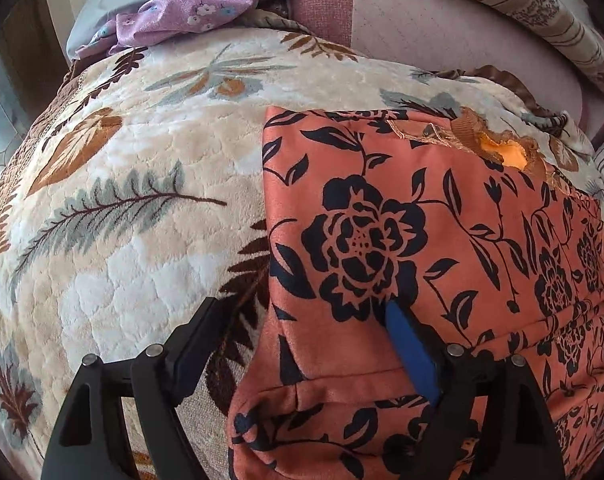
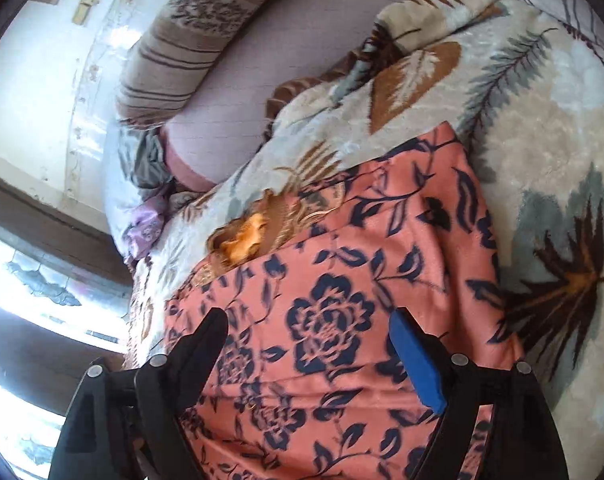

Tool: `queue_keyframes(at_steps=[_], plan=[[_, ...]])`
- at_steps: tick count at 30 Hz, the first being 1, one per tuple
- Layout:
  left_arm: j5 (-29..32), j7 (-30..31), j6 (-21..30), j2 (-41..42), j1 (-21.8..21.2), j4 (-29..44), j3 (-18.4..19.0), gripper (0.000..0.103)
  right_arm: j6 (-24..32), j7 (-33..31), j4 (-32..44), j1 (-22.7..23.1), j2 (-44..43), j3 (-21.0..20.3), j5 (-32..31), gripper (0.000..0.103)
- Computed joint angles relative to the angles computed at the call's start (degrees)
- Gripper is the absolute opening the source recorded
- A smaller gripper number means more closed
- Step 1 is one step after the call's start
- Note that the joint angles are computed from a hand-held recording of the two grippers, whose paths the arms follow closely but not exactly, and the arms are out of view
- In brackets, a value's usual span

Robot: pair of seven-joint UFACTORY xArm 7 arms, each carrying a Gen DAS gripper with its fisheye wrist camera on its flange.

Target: Fold small clothes

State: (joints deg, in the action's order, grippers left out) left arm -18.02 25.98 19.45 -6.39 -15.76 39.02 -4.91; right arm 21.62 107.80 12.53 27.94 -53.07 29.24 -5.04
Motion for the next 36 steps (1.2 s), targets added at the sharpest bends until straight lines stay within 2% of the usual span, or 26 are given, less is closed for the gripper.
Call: queue_keyframes(at_steps=[1,2,3,5,7,9,11,12,13,17,20,22,25,28,30,32,36], plan=[[-0.03,-0.41,-0.01,0.0,0.04,-0.03,-0.05,0.085,-0.85,-0.56,0.09,1.2,2.48,-0.66,-0.14,0.086],[0.44,-1.03,-0.1,-0.01,0.13,-0.07,-0.21,0.085,-0.06,-1.92,0.0,2.72,5.8,-1.84,2.12,0.086],[1.27,-1.73,0.01,-0.13,0.26,-0.09,-0.38,0.085,-1.67,-0.87,-1.81,3.93,6.72,-2.1,3.73,0.085],[2.49,-2.43,0.56,-0.59,0.39,-0.1,-0.45,0.085,0.28,3.62,-1.54,2.95,3.22,0.35,2.98,0.084],[2.07,-1.57,0.76,-0.6,0.16,-0.02,-0.13,0.085,2.1,2.6,0.46,2.28,2.06,0.3,1.2,0.084],[1.29,-1.18,0.68,-0.3,0.03,0.09,0.04,0.086,2.06,2.67,0.87,1.37,1.19,1.65,-0.27,0.085],[0.8,-1.48,0.67,-0.27,0.08,0.02,0.06,0.086,1.86,2.81,-1.51,4.22,3.92,-0.48,2.58,0.086],[1.51,-2.19,0.93,-0.43,0.28,-0.02,-0.11,0.086,-0.39,5.0,-3.34,4.55,3.56,0.08,2.93,0.085],[2.36,-2.67,1.69,-0.81,0.49,0.0,-0.19,0.086,-0.25,7.23,-3.8,3.61,1.29,1.96,2.25,0.085],[1.98,-0.8,3.93,-4.18,0.75,-1.22,1.07,0.086,9.51,4.54,2.42,4.92,-0.14,1.18,0.06,0.085],[-3.4,6.25,7.18,-10.59,-0.06,-4.72,4.97,0.086,16.56,6.63,4.15,8.86,-4.5,3.34,1.76,0.085],[-5.69,11.89,11.27,-15.96,0.1,-7.72,8.61,0.086,23.96,9.65,5.52,13.18,-8.35,5.75,4.02,0.085],[-4.61,17.05,20.52,-23.1,3.89,-11.46,13.09,0.086,33.23,16.06,7.76,20.86,-12.4,10.18,9.61,0.085],[-2.58,19.49,29.79,-27.66,9.31,-13.53,16.1,0.086,37.17,23.91,10.49,26.5,-12.04,15.7,15.88,0.085],[-1.85,21.65,34.55,-31.55,12.53,-15.17,17.76,0.086,35.56,30.72,11.51,28.71,-11.38,20.4,19.5,0.085],[-0.69,22.08,38.94,-34.89,15.77,-16.21,18.39,0.086,32.03,36.64,12.74,28.44,-10.44,25.17,19.77,0.085],[0.17,22.75,47.53,-38.45,19.9,-17.32,19.67,0.086,24.54,40.92,13.94,27.17,-5.54,28.77,18.48,0.085]])
